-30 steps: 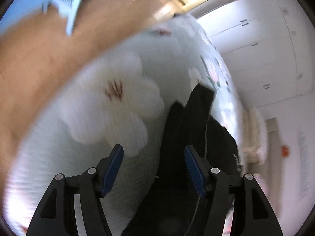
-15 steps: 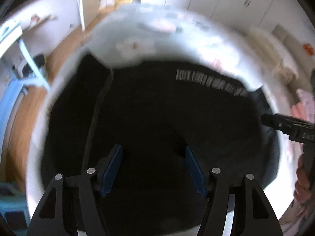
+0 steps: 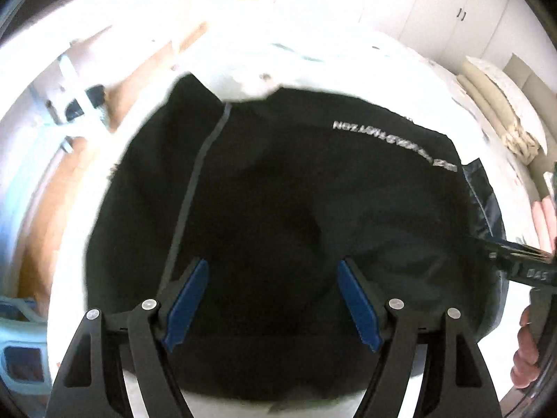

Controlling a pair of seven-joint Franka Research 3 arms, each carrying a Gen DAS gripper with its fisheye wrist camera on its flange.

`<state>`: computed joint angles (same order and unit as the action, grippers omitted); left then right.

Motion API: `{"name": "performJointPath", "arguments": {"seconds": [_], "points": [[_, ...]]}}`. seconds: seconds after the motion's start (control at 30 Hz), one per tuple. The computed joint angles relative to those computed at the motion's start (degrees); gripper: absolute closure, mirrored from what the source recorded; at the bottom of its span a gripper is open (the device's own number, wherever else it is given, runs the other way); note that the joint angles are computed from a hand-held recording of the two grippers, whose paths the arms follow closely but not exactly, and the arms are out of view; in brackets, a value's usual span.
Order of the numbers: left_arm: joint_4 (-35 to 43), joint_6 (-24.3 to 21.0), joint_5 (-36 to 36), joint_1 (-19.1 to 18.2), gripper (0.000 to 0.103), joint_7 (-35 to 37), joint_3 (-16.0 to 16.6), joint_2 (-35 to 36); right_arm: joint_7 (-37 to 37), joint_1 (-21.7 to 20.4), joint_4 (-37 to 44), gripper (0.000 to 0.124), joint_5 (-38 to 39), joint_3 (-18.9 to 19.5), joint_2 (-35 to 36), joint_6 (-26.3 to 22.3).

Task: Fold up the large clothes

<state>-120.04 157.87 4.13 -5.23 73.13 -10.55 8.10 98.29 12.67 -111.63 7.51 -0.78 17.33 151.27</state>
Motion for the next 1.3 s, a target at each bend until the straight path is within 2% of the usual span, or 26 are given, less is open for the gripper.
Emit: {"name": "performJointPath", "arguments": {"seconds": [0.1,0.27,0.47,0.6,0.77,0.83,0.93,1.07,1.3], "points": [[-4.5,-0.8,5.1,-1.2,0.024,-5.0,0.8,-6.6,-1.1,-0.4,-7.9,0.031,0.4,0.2,-7.8,1.9],[-7.0,-10.8,11.7,-2.9,0.024,-9.5,-0.6,-18.2,-0.1,-1.3,-17.3,0.031,-5.6,0.7,-20.8,-1.4],[-2.6,-23.2,14.5,-5.1,0.024,-14.6,-3.6,-28.9,-0.5,-4.7,-20.1,0.031,-7.7,3.1,-37.0,-14.1],[0.2,-28.9,11.5,-8.0,0.024,-15.5,-4.0,-33.2,0.7,-6.9,-20.2,0.030,-10.4,5.1,-46.2,-20.6],[5.6,-37.1,12.7,-9.7,0.024,-18.4,-7.2,-36.8,0.5,-8.0,-16.4,0.030,-10.9,7.0,-52.8,-30.1],[7.5,-40.2,14.1,-10.1,0.024,-19.6,-8.5,-38.1,-0.2,-7.8,-15.4,0.030,-10.3,7.0,-55.1,-32.3],[10.9,-44.9,16.1,-10.4,0.023,-21.4,-10.7,-39.8,-1.1,-7.7,-13.6,0.029,-9.6,7.6,-58.3,-34.4],[14.5,-49.0,18.1,-10.7,0.023,-23.3,-12.6,-40.9,-2.5,-7.8,-11.8,0.028,-8.6,7.8,-61.3,-36.1],[17.8,-53.0,18.3,-11.6,0.023,-25.3,-13.8,-41.4,-4.0,-8.7,-9.7,0.028,-7.2,8.0,-64.3,-37.6]]}}
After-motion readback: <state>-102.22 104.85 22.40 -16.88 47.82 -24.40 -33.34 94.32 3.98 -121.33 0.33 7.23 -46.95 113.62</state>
